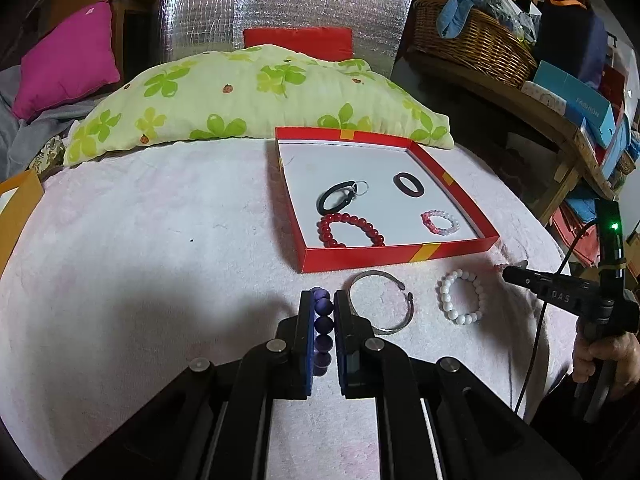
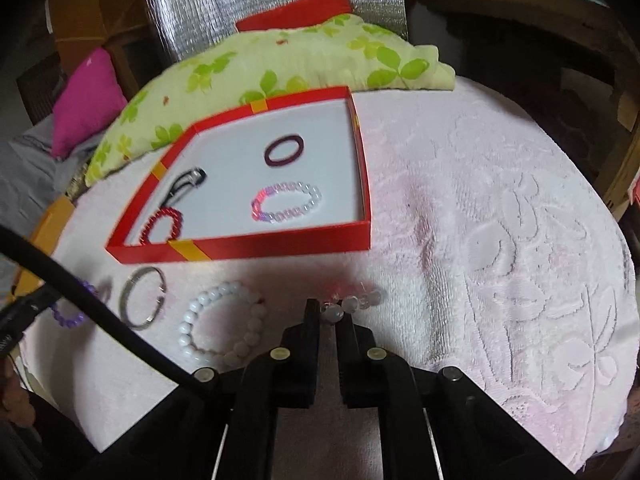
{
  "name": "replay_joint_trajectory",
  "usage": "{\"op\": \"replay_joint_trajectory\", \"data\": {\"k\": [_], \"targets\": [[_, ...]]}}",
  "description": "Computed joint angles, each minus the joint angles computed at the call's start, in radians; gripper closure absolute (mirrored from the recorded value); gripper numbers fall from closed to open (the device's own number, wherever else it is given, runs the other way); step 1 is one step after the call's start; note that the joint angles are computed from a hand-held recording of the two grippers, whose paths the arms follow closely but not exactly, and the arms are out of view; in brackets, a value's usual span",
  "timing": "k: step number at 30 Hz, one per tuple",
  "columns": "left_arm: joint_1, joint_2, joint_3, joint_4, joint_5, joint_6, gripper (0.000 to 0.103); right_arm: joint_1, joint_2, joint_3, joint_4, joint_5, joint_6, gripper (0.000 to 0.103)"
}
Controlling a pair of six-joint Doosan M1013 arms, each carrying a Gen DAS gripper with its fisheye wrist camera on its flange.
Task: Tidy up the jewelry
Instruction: 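Lift purple bead bracelet with left tool while right tool lifts pink-clear bead bracelet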
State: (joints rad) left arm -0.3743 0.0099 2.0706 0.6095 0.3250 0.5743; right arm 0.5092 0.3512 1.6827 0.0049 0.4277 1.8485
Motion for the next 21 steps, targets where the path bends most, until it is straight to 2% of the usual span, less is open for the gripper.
{"op": "replay_joint_trajectory", "data": {"k": [4,10,17,21], "targets": [[-0.004,0.001,-0.004,-0.004,-0.004,0.002,0.093,-0.011,-0.011,0.01,0.125,-0.026,-0.092,0.095],[-0.012,0.0,-0.009,0.012,-0.011,-0.007,0.093,-0.012,-0.036,0.031,0.239,-0.082,-0.201,0.095],[-0.024,0.006,-0.021,-0.001,-0.014,0.01,0.093,-0.015,-0.043,0.033,0.365,-0.091,-0.314,0.095],[-0.024,0.009,-0.03,-0.065,-0.029,0.074,0.093,-0.015,-0.039,0.024,0.442,-0.081,-0.389,0.095]]}}
